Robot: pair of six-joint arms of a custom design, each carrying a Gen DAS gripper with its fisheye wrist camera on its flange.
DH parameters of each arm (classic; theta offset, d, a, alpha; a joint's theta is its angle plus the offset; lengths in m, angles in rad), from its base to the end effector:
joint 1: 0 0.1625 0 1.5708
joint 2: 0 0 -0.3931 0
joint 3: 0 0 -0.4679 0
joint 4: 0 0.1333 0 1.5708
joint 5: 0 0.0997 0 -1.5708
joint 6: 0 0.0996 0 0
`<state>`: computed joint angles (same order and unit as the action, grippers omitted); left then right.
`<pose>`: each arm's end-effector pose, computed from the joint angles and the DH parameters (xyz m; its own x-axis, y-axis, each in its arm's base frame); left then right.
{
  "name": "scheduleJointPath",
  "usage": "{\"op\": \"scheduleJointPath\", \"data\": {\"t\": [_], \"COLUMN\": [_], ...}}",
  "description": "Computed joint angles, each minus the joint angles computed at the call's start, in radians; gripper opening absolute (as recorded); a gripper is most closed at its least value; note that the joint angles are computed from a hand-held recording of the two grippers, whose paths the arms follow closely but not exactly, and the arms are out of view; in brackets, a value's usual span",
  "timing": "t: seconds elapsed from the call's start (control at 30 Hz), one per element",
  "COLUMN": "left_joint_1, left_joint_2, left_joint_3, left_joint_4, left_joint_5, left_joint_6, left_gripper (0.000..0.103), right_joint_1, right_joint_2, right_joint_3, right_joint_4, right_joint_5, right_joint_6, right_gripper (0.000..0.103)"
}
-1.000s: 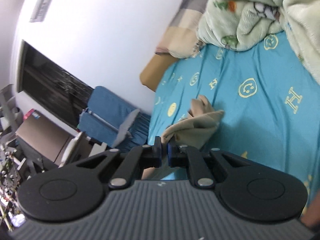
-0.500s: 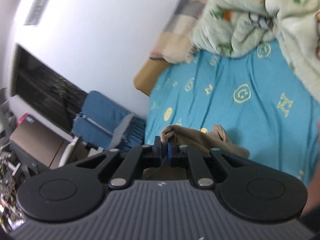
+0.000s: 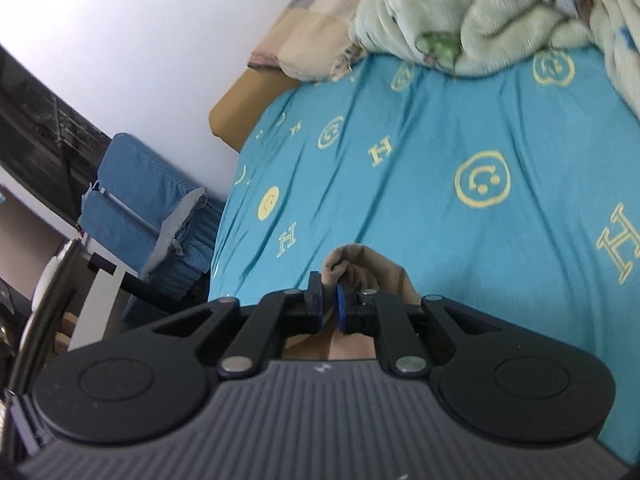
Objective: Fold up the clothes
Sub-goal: 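Lower the folded edge onto the stack and open both grippers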
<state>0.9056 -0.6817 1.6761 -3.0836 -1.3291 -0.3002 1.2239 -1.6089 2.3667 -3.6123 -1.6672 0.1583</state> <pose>-0.3052 -0.6436 -0.0167 -0.9582 0.2812 -0.0521 0.2646 0.8025 -0.5348 -0.0360 -0.4636 0.3013 -0.8782 0.4619 -0.1243 0.2377 0.1959 -0.9514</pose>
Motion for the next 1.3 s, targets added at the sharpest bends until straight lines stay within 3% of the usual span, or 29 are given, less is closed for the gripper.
{"op": "scheduleJointPath", "data": {"t": [0.13,0.17,0.2,0.23,0.27,0.37,0.53,0.73,0.87,0.9,0.93,0.97,1.03,1.1,1.17,1.3], "left_joint_1": [-0.011,-0.014,-0.019,-0.026,-0.034,-0.070,-0.095,-0.059,-0.036,-0.032,-0.030,-0.028,-0.025,-0.027,-0.036,-0.066], "left_joint_2": [-0.003,-0.006,-0.012,-0.017,-0.025,-0.040,-0.014,0.035,0.050,0.049,0.051,0.053,0.057,0.057,0.054,0.045], "left_joint_3": [0.011,0.010,0.015,0.022,0.036,0.076,0.076,0.008,-0.018,-0.017,-0.021,-0.021,-0.020,-0.015,0.004,0.042], "left_joint_4": [-0.015,-0.001,0.013,0.014,0.000,-0.045,-0.032,0.106,0.165,0.178,0.194,0.196,0.193,0.175,0.101,-0.144], "left_joint_5": [0.018,0.026,0.031,0.042,0.056,0.134,0.271,0.337,0.311,0.303,0.301,0.294,0.278,0.277,0.282,0.249], "left_joint_6": [0.059,0.057,0.048,0.042,0.052,0.154,0.214,0.160,0.140,0.141,0.140,0.143,0.150,0.160,0.201,0.326], "left_gripper": [0.009,0.029,0.058,0.067,0.074,0.081,0.081,0.079,0.075,0.072,0.071,0.066,0.047,0.006,0.004,0.004], "right_joint_1": [0.005,0.004,0.000,-0.012,-0.020,-0.005,0.019,0.011,0.009,0.008,0.011,0.011,0.010,0.015,0.026,0.065], "right_joint_2": [-0.002,-0.004,-0.007,-0.013,-0.017,-0.014,-0.009,0.027,0.063,0.072,0.082,0.086,0.094,0.098,0.101,0.128], "right_joint_3": [-0.010,-0.013,-0.014,-0.009,-0.003,0.007,0.006,-0.028,-0.045,-0.050,-0.056,-0.056,-0.058,-0.054,-0.047,-0.045], "right_joint_4": [0.011,0.026,0.039,0.043,0.033,-0.028,-0.053,0.039,0.065,0.075,0.087,0.093,0.106,0.092,0.058,-0.033], "right_joint_5": [0.006,0.015,0.029,0.066,0.091,0.069,-0.013,-0.073,-0.115,-0.126,-0.147,-0.155,-0.172,-0.179,-0.183,-0.231], "right_joint_6": [-0.036,-0.044,-0.052,-0.054,-0.051,-0.067,-0.149,-0.218,-0.234,-0.234,-0.232,-0.226,-0.214,-0.219,-0.244,-0.308], "right_gripper": [0.014,0.026,0.036,0.066,0.088,0.088,0.088,0.082,0.081,0.079,0.069,0.061,0.050,0.037,0.027,0.024]}}
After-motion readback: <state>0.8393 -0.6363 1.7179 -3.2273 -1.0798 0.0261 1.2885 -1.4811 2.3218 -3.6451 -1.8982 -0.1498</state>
